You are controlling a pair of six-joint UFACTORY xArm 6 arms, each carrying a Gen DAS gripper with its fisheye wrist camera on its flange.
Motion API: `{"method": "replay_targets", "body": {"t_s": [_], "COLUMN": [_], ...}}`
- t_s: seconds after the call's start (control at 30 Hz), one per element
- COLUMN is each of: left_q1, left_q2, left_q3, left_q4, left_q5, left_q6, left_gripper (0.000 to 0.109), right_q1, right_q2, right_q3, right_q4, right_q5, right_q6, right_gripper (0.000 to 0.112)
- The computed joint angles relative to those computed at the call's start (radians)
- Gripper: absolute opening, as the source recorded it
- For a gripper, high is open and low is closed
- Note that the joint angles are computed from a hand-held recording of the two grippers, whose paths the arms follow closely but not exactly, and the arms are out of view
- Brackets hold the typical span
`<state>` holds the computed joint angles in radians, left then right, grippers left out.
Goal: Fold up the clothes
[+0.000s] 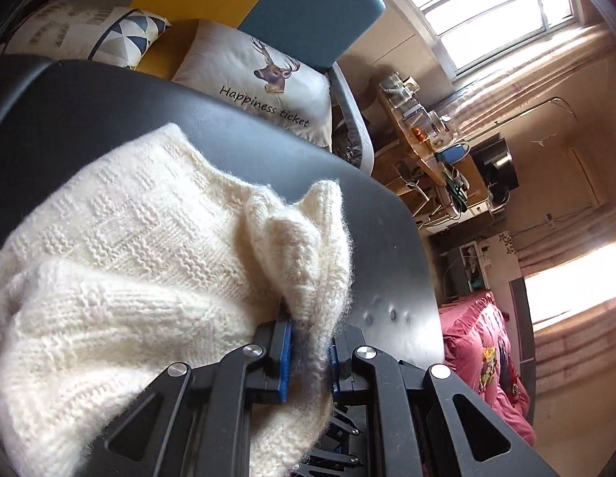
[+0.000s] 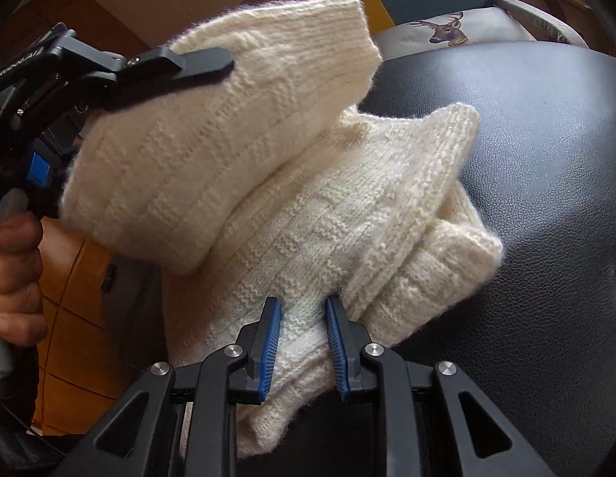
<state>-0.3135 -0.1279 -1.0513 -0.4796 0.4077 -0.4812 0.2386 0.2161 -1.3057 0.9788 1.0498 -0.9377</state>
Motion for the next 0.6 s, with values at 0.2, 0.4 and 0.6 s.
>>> {"method": "replay_targets", "body": {"t_s": [0.2, 0.4, 0.6], "left_q1": [-0.042, -0.061, -0.061], "left_q2": [0.038, 0.079, 0.022], "left_q3": [-0.01, -0.004, 0.006], "left_q4": [0.017, 0.002, -0.338], "left_q5": [-0.009, -0.007, 0.025], "left_q6": [-0.018, 0.007, 0.285], "left_gripper": [0.014, 0.014, 0.043], "right_q1": [-0.008, -0.028, -0.063], "right_q2": [-0.003, -0.004, 0.004], "right_q3": [0.014, 0.031, 0.04], "right_q4": [0.02, 0.06, 0.106], "right_q5": [0.004, 0.027, 0.081], "right_q6": [-0.01, -0.044, -0.057], "right_gripper": [0.023, 0.022, 0.022]}}
